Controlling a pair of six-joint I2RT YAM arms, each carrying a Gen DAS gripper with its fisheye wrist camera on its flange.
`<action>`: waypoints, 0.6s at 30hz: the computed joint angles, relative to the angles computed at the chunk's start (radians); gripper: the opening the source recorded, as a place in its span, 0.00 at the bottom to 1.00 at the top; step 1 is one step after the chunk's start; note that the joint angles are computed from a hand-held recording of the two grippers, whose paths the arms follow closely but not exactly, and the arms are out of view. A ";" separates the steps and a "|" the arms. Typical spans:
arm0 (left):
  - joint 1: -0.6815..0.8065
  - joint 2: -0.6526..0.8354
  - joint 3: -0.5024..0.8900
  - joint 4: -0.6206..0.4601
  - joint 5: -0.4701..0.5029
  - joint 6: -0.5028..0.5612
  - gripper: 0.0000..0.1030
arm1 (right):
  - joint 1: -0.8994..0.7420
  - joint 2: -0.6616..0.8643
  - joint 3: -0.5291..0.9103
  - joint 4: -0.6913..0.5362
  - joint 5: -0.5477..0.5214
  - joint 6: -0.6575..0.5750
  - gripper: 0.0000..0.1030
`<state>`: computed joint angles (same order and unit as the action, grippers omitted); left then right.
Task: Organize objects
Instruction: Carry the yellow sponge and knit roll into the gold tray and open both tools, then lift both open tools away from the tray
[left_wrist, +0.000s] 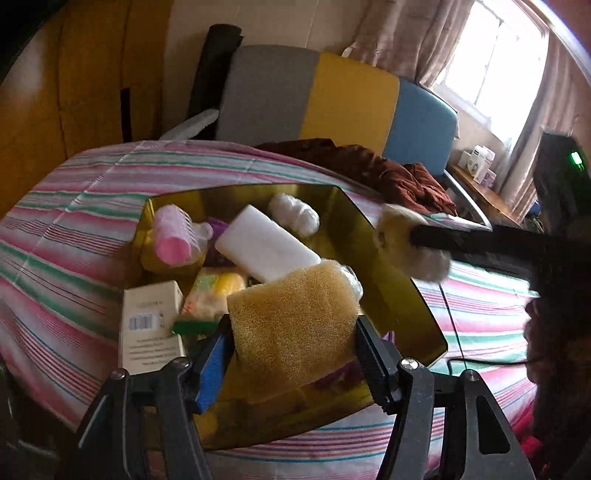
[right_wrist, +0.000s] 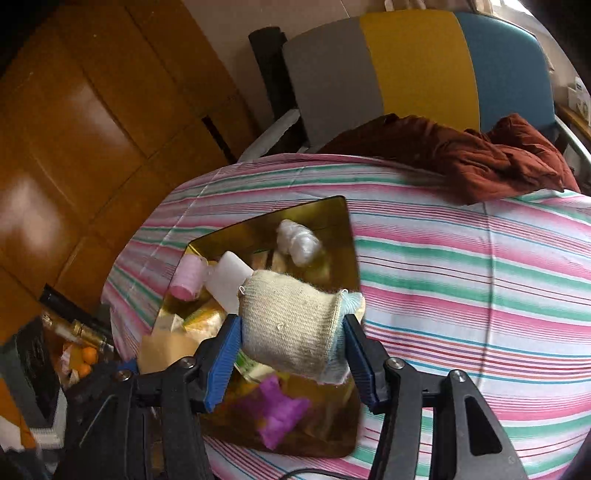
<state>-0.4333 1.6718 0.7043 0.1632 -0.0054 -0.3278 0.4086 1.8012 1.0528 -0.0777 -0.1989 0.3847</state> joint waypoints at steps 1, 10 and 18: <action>-0.002 0.011 0.001 0.009 0.011 -0.004 0.71 | 0.003 0.014 0.015 0.009 0.007 0.019 0.58; -0.020 0.026 0.001 0.026 -0.014 -0.015 0.84 | 0.024 0.057 0.043 -0.003 0.017 0.031 0.67; -0.028 -0.054 -0.038 0.018 -0.153 -0.011 0.92 | 0.096 -0.016 -0.033 -0.001 0.176 -0.019 0.67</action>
<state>-0.4616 1.6181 0.6663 0.1810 -0.1585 -0.3386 0.5048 1.7848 1.0195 -0.0791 -0.0234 0.3661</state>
